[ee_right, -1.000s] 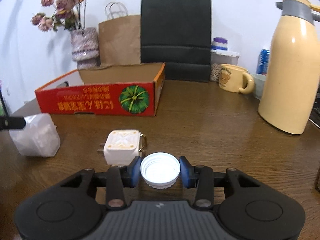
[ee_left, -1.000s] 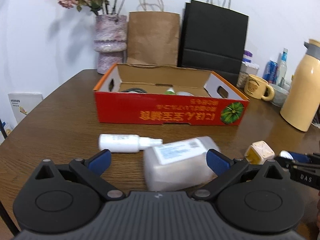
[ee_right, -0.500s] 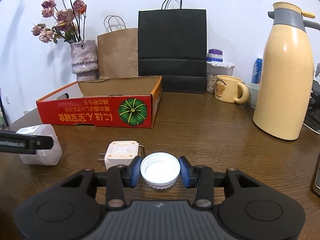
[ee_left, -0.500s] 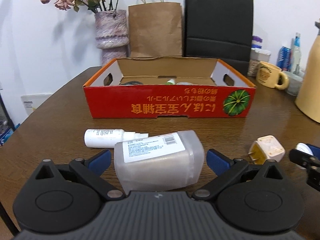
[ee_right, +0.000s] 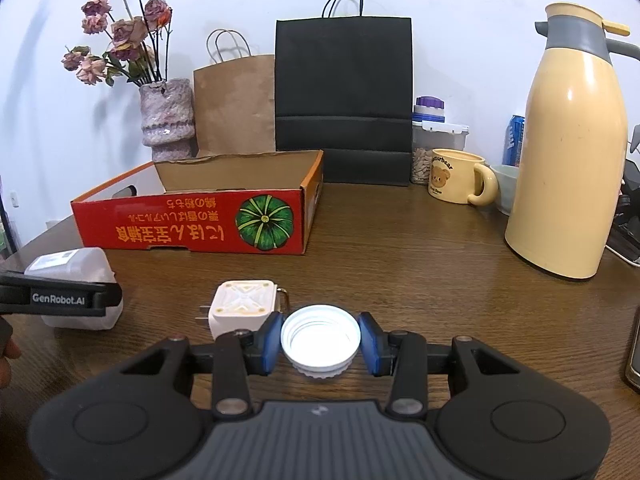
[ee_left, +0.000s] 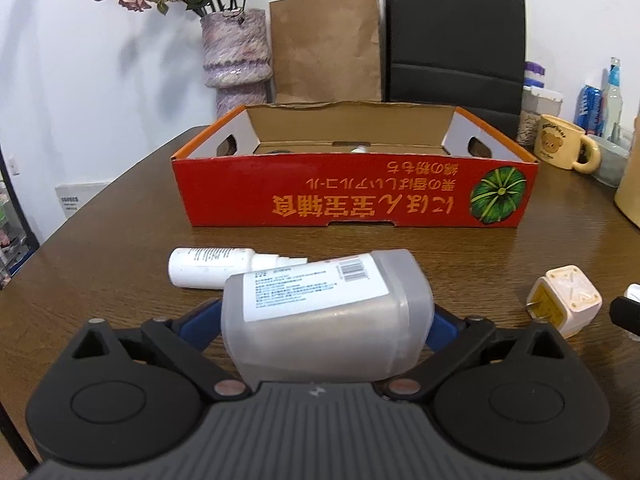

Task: Organize rigid objects
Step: 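Grasp a white bottle cap with the right tool while the left tool grasps the white plastic jug, then carry the jug and cap into the red box and open both tools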

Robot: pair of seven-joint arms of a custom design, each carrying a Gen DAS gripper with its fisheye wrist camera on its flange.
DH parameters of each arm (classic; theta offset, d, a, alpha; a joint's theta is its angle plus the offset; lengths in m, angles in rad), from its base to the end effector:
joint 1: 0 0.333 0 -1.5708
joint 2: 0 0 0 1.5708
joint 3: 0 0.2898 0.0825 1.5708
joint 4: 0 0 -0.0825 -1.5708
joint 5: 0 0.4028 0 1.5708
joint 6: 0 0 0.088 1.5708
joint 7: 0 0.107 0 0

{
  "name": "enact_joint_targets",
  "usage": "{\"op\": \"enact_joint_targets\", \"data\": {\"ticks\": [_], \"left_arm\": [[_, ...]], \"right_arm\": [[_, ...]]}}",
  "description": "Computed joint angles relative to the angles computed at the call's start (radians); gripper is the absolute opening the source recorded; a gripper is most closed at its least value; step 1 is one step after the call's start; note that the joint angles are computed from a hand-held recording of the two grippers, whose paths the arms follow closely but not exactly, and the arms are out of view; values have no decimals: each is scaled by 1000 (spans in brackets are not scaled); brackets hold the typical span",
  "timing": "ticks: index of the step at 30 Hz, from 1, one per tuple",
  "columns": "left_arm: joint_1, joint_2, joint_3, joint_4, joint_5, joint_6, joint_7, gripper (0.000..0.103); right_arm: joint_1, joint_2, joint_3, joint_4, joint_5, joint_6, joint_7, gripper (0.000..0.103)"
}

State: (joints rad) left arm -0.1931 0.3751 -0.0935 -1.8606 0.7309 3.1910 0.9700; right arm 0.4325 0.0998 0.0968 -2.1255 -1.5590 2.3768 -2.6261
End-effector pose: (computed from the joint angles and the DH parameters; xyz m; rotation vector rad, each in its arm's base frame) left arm 0.6312 -0.2446 0.3833 -1.3139 2.0015 -0.9800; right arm 0.5150 0.2885 0.3494 -1.2510 1.8732 -1.1182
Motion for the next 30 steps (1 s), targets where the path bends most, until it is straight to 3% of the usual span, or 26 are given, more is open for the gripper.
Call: {"op": "enact_joint_targets", "data": {"ticks": [2, 12, 20, 25, 30], "left_arm": [[47, 4, -53, -4, -21, 2, 39, 89], [213, 8, -234, -29, -152, -1, 189, 88], [250, -7, -259, -58, -177, 35, 221, 88], [338, -13, -347, -73, -185, 41, 265, 88], [485, -7, -503, -72, -203, 38, 321, 88]], "right_arm": [[1, 3, 1, 3, 7, -7, -1, 40], [16, 16, 1, 17, 11, -42, 11, 40], [28, 17, 4, 18, 4, -81, 35, 40], [37, 18, 7, 26, -6, -107, 48, 40], [39, 23, 6, 56, -32, -101, 39, 40]]}}
